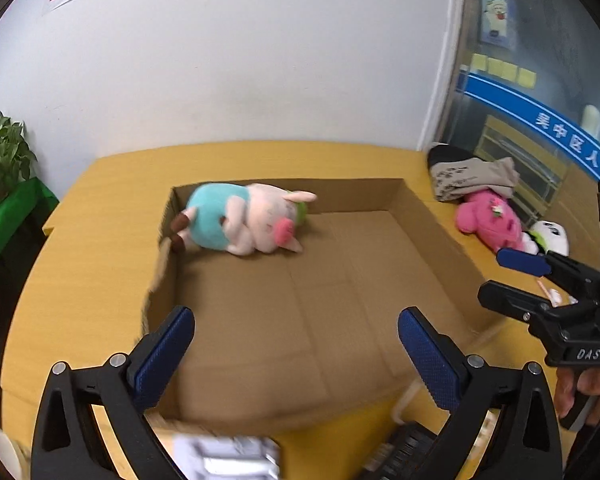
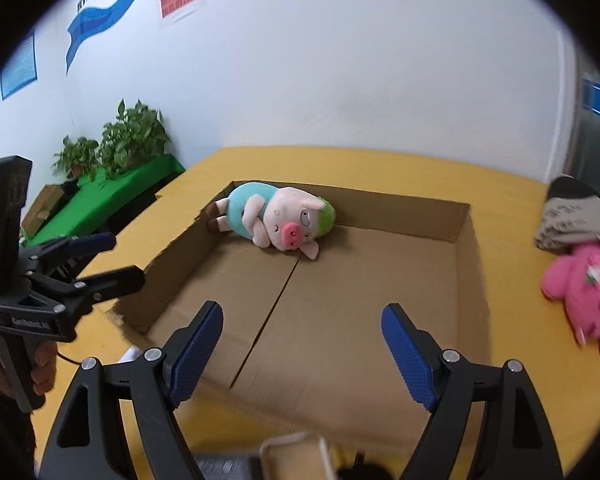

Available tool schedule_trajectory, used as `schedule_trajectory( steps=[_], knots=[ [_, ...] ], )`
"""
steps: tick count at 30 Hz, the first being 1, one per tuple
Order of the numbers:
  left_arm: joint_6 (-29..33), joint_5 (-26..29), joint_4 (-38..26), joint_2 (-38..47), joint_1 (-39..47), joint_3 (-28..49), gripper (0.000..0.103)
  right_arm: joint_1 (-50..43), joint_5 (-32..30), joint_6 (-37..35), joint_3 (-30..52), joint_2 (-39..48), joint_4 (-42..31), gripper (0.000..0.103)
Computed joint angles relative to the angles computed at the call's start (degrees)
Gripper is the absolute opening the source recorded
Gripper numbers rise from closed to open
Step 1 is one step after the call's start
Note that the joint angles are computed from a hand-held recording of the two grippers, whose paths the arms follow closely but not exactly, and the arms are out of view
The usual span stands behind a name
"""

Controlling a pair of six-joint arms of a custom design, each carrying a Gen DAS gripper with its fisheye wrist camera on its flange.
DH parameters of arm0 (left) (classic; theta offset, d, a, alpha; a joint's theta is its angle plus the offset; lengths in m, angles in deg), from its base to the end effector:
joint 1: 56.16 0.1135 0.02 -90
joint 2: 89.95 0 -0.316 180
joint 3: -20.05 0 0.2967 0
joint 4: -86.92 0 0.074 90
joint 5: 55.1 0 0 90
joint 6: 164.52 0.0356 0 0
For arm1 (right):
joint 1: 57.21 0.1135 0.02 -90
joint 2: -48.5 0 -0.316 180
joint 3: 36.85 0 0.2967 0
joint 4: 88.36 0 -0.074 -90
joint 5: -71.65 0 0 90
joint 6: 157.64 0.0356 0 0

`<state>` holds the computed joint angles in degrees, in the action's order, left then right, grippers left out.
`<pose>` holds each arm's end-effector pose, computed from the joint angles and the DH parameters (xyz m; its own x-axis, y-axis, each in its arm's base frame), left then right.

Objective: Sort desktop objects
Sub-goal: 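Open both grippers to drop the plush pig into the box, then close both grippers on the black UGREEN box and lift it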

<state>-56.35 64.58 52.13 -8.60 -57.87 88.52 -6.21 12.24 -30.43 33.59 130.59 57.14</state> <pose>0.3317 -0.0275 0.2822 -0.5901 0.2887 -0.7540 0.5717 0.8088 -0.1378 0.2278 0.2525 0.2911 -0.6318 0.0469 -0.7737 -0.0816 0.9886 0.1267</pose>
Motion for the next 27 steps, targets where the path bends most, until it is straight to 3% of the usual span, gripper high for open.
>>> schedule_trajectory(
  steps=[9,15,21,27],
  knots=[
    [-3.78,5.64,0.00,-11.09,3.48,-9.97,0.103,11.22,4.89,7.13,-1.97,-3.18,-6.65,0.082],
    [-5.27,3.46,-0.10,-15.08,4.48,-12.67,0.103,16.06,7.38,10.96,-2.23,-2.68,-8.77,0.082],
    [-2.66,5.96,-2.89,-15.75,4.47,-13.72,0.103,18.72,8.71,13.62,-2.65,-2.17,-9.40,0.082],
    [1.39,11.01,-7.12,-13.03,4.23,-14.09,0.103,19.34,5.60,15.42,-5.34,-2.02,-6.98,0.082]
  ],
)
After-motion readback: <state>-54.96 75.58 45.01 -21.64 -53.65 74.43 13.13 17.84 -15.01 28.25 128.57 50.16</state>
